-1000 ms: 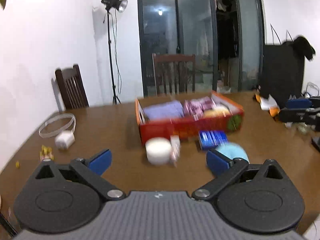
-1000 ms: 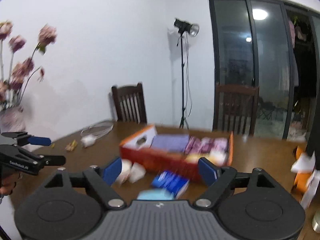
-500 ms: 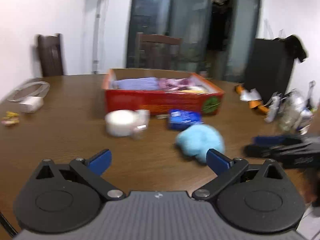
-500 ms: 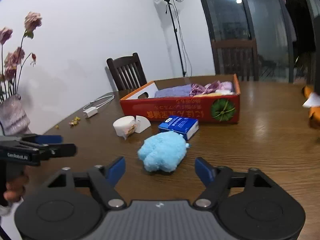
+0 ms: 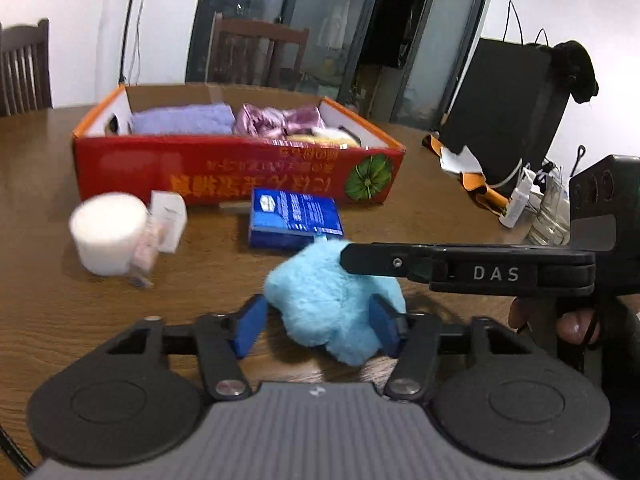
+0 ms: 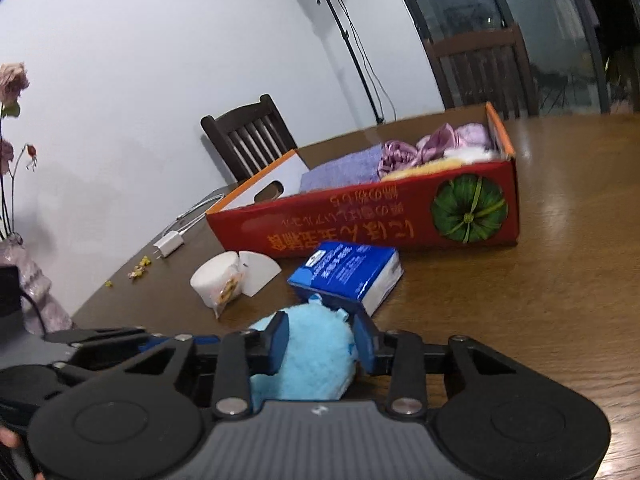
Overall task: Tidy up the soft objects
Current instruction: 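Carry the blue plush into the box and open the right gripper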
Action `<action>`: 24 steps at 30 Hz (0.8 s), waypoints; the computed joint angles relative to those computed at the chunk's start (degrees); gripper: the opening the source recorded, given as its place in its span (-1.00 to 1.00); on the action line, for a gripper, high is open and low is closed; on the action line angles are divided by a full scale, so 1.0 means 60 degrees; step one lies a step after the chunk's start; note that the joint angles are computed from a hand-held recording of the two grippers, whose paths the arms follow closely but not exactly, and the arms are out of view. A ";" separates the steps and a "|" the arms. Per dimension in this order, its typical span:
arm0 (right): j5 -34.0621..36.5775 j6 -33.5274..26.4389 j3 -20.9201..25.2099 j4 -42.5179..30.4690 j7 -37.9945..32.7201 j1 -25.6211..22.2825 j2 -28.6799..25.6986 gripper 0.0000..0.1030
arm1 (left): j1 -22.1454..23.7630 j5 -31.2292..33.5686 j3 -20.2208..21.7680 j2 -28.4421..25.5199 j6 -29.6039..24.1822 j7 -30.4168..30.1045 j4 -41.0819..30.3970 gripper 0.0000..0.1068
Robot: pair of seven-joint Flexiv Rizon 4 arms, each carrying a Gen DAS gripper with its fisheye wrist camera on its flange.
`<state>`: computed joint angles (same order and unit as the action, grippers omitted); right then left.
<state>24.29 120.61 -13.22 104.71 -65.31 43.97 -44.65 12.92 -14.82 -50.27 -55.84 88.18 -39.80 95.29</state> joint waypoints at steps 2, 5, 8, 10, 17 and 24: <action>-0.0163 0.0110 0.0407 0.0052 0.0184 -0.0325 0.0046 -0.34 | 0.0229 -0.0171 -0.0248 -0.0056 -0.0512 0.0024 0.0004 -0.19; -0.0157 0.0133 0.0819 0.0590 0.0387 -0.0394 0.0451 -0.35 | 0.1002 -0.0341 -0.0977 -0.0200 -0.0687 0.0603 0.0420 -0.19; 0.0363 0.0062 0.0339 0.1316 0.0067 0.0555 0.0960 -0.31 | 0.1674 -0.0168 -0.1430 -0.0372 -0.0001 0.0641 0.0884 -0.11; 0.1063 0.0009 -0.0291 0.1521 -0.0122 0.1384 0.1091 -0.30 | 0.2089 -0.0087 -0.1752 -0.0462 -0.0377 0.0516 0.1023 0.02; 0.1269 0.0521 0.0371 0.1278 0.0039 0.0816 0.0925 -0.09 | 0.2227 -0.0439 -0.1936 -0.0335 -0.1181 0.0512 0.1513 0.10; 0.0972 0.1056 0.1306 0.1234 0.0514 0.0244 0.0676 -0.30 | 0.2362 -0.0600 -0.2002 -0.0350 -0.0977 0.0287 0.1962 -0.26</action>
